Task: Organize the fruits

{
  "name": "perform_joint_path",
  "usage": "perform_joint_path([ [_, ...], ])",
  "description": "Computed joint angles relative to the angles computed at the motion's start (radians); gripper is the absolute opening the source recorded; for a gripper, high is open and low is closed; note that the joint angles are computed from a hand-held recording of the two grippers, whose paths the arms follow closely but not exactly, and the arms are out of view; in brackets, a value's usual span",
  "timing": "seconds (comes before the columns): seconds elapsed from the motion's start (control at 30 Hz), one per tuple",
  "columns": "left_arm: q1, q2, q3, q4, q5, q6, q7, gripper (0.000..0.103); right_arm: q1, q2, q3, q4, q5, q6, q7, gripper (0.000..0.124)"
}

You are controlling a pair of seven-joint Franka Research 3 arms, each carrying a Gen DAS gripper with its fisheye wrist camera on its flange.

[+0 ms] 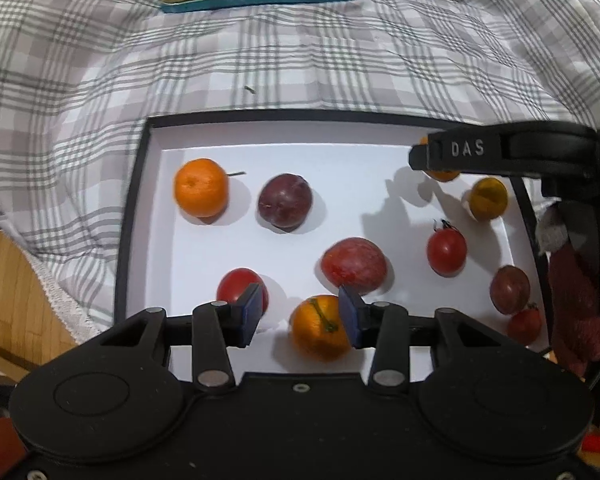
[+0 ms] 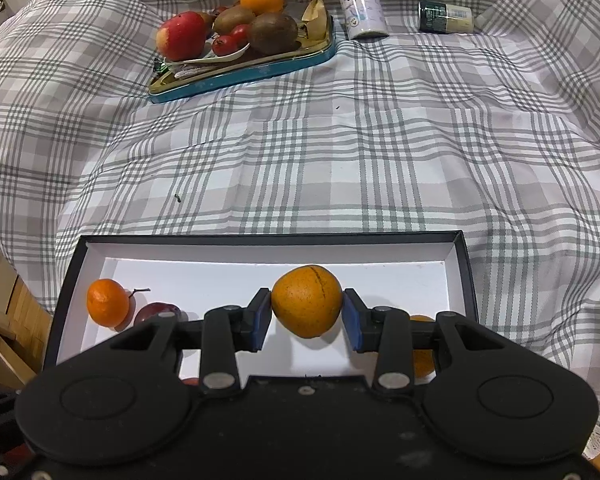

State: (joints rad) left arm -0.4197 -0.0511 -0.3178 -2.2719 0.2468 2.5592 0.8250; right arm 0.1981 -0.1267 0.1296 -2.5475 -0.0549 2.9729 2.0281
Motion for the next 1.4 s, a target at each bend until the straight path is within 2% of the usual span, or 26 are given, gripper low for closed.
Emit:
perform_joint_path([
  [0.33, 0.003, -0.028, -0.004, -0.014, 0.048, -0.002, -0.106, 0.05, -0.013, 0.004, 0.014, 0.009, -0.07, 0.004, 0.025, 0.04],
  [0.53, 0.007, -0.033, -0.006, -0.023, 0.085, 0.001, -0.158, 0.05, 0.025, 0.007, -0.01, 0.005, -0.008, 0.018, -0.056, 0.041],
  [0.7, 0.01, -0.042, -0.009, -0.032, 0.123, 0.006, -0.2, 0.05, -0.024, -0.031, 0.04, -0.02, -0.078, 0.046, 0.015, 0.042],
  [0.93, 0.014, -0.07, -0.018, -0.061, 0.181, 0.028, -0.264, 0.05, -0.141, -0.185, 0.164, -0.112, -0.188, 0.036, 0.157, 0.042],
  [1.0, 0.015, -0.079, -0.022, -0.068, 0.206, 0.033, -0.287, 0.05, -0.154, -0.237, 0.187, -0.144, -0.187, 0.024, 0.177, 0.042],
  [1.27, 0.014, -0.107, -0.041, -0.086, 0.293, 0.042, -0.361, 0.05, -0.121, -0.45, 0.206, -0.287, -0.1, -0.036, 0.171, 0.042],
  [1.4, 0.012, -0.121, -0.048, -0.098, 0.324, 0.046, -0.385, 0.05, -0.085, -0.525, 0.194, -0.334, -0.052, -0.07, 0.16, 0.042],
])
